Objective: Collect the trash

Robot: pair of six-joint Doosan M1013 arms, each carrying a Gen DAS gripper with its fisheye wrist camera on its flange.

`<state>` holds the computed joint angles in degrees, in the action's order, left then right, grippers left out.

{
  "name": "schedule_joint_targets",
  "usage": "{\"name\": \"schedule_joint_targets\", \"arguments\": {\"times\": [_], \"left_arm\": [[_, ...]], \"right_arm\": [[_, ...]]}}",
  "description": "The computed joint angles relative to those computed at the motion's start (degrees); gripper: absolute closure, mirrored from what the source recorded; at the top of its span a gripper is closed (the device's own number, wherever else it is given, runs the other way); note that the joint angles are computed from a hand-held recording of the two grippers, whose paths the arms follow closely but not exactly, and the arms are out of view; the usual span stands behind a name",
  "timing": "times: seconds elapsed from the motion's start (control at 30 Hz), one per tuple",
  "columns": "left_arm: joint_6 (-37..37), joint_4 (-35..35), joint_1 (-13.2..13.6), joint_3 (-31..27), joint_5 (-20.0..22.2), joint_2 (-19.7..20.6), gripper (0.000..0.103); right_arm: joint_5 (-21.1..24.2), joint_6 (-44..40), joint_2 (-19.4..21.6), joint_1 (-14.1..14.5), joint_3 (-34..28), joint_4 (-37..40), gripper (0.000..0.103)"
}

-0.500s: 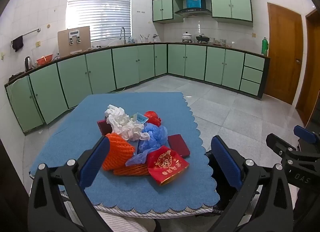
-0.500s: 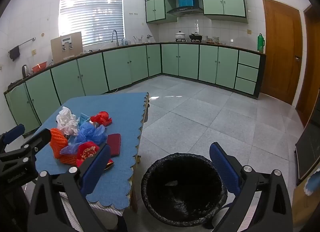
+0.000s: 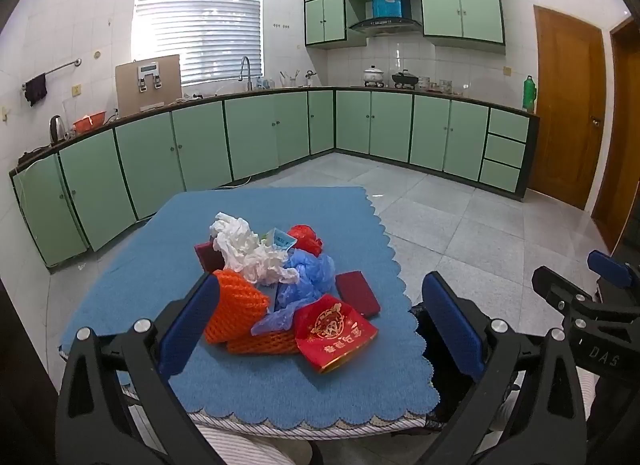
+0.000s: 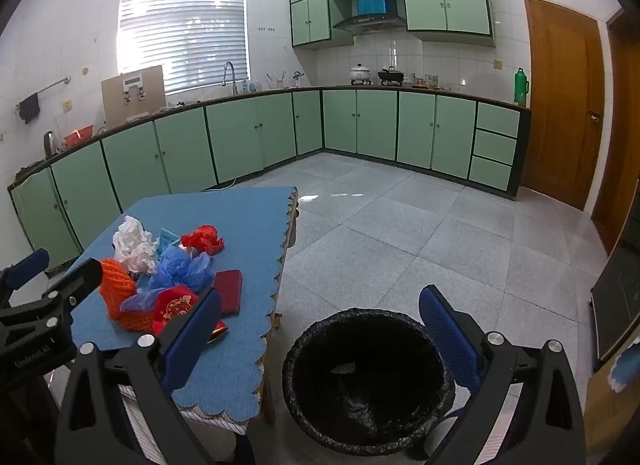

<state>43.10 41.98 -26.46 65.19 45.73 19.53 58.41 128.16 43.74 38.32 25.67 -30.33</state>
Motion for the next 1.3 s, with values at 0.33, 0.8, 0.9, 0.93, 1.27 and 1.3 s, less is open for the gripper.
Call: {"name": "schedule_joint_targets", "arguments": {"times": [0.33,0.8,0.9,0.93,1.27,1.3], "left_arm": [[0.1,0.03,0.03,-0.02,-0.47,0.21,0.005],[0.85,-0.53,0.13,-0.24,-0.98,0.47,0.005],[0.85,-0.59,0.13,-0.26,-0.95,0.48,0.005],[0.84,-0.64,0.15,-0.27,-0.97,0.51,0.005],[0.7,-0.54,0.09,-0.12,-1.11,0.47,0.005],[0.73,-0.61,0.07,-0.15,-1.07,0.48,0.005]], "right_arm": [[0.18,-0.18,0.54,-0.02,-1.37,0.01,0.006],[0.06,0.0,0.43,-0.05,-1.22,-0.07,0.006],[-0.03,0.06,0.39,-0.05,-1.14,-0.09,0.006],[-0.15,0.24,0.26,-0.06,-0.88,-0.22,0.006],[-0.41,0.41,0.03,-0.13,-0.45,-0.17,0.006],[-0.41,0.41,0.03,-0.13,-0.45,-0.17,0.006]]}}
